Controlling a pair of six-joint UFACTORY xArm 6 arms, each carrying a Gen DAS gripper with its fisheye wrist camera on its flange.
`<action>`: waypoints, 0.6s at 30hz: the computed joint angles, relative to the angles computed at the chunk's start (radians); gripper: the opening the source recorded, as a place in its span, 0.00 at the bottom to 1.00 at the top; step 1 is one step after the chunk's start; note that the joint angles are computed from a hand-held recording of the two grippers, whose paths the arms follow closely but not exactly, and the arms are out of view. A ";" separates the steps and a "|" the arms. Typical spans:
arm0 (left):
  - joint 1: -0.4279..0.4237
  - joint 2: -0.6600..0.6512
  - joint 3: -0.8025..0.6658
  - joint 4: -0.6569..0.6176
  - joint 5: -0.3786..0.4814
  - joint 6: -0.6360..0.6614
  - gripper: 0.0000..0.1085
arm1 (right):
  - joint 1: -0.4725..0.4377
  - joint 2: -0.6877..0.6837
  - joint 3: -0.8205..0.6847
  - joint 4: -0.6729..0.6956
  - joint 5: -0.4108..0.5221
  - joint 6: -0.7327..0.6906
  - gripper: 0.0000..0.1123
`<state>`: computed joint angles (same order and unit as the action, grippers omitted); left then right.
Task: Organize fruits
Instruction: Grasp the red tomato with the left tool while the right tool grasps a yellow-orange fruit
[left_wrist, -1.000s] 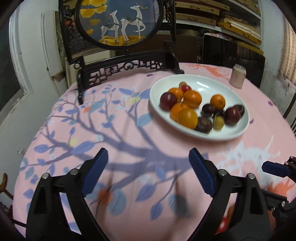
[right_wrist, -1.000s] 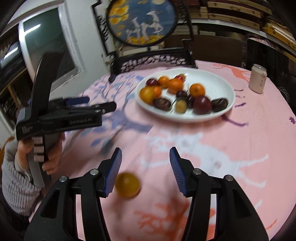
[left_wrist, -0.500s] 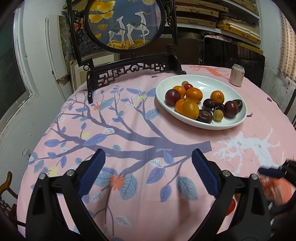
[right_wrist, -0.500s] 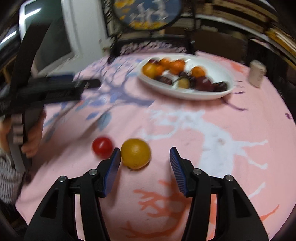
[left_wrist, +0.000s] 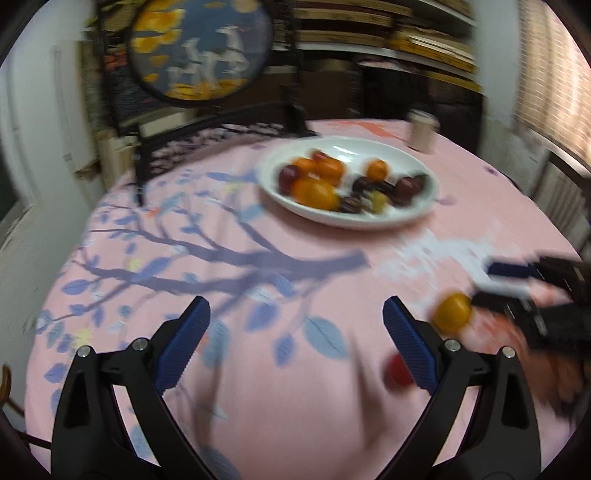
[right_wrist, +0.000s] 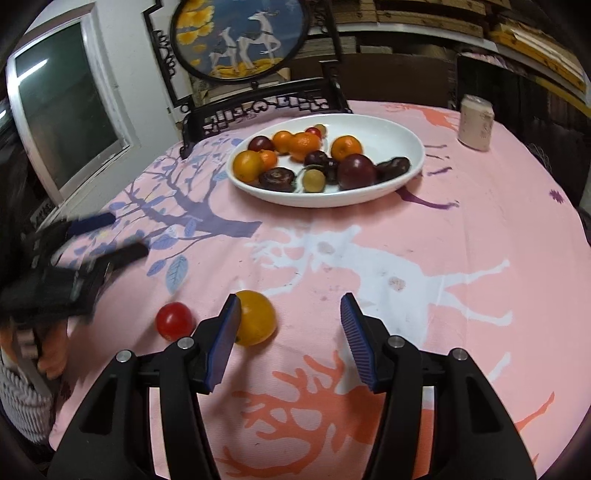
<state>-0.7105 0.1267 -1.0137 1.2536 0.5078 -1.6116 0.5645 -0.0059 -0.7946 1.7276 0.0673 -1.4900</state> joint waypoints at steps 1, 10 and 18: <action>-0.004 0.002 0.007 0.001 -0.020 0.016 0.89 | -0.009 -0.003 0.004 -0.014 0.012 0.023 0.50; -0.027 0.043 -0.005 -0.011 -0.109 0.111 0.88 | -0.038 -0.020 0.016 -0.034 0.060 0.069 0.50; -0.027 0.094 -0.034 -0.137 -0.136 0.247 0.69 | -0.039 -0.019 0.018 -0.051 0.064 0.089 0.50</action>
